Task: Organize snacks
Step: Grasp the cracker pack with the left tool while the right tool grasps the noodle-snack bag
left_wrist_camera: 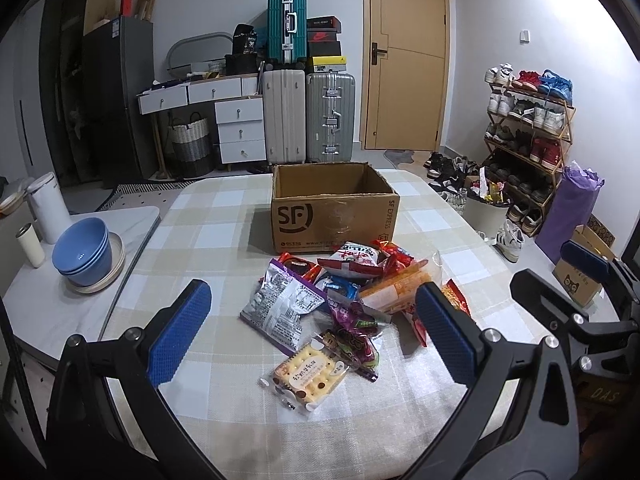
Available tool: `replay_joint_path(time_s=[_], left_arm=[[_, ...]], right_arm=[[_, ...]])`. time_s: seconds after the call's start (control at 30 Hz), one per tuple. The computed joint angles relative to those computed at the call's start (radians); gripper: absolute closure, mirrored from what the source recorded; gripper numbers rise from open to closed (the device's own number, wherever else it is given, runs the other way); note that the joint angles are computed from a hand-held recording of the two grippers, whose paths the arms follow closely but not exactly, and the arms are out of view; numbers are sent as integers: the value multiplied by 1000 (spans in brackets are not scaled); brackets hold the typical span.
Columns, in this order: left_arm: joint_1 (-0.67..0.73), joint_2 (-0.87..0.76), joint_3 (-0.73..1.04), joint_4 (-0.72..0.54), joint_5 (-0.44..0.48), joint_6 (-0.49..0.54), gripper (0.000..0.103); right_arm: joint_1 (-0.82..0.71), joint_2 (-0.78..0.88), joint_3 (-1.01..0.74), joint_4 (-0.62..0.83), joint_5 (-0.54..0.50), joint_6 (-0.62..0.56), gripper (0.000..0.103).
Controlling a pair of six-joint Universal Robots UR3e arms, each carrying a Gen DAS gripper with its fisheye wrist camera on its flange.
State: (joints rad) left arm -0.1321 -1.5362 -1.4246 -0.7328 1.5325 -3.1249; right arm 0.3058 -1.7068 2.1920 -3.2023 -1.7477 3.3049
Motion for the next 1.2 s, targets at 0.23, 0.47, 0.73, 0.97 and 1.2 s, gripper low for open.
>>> replay_joint_path(time_s=[0.23, 0.47, 0.73, 0.97, 1.2], left_arm=[[-6, -3, 5, -18, 6, -5, 1], [16, -23, 34, -57, -3, 1, 1], [134, -45, -31, -33, -72, 38, 1], [232, -119, -115, -12, -184, 123, 1], [198, -232, -114, 5, -231, 190, 1]], right_arm=[[-28, -32, 6, 27, 36, 0, 0], [-72, -33, 21, 29, 76, -6, 0], [-174, -7, 80, 19, 144, -76, 0], [-344, 106, 114, 60, 357, -176, 0], [-321, 375, -98, 97, 365, -187, 0]])
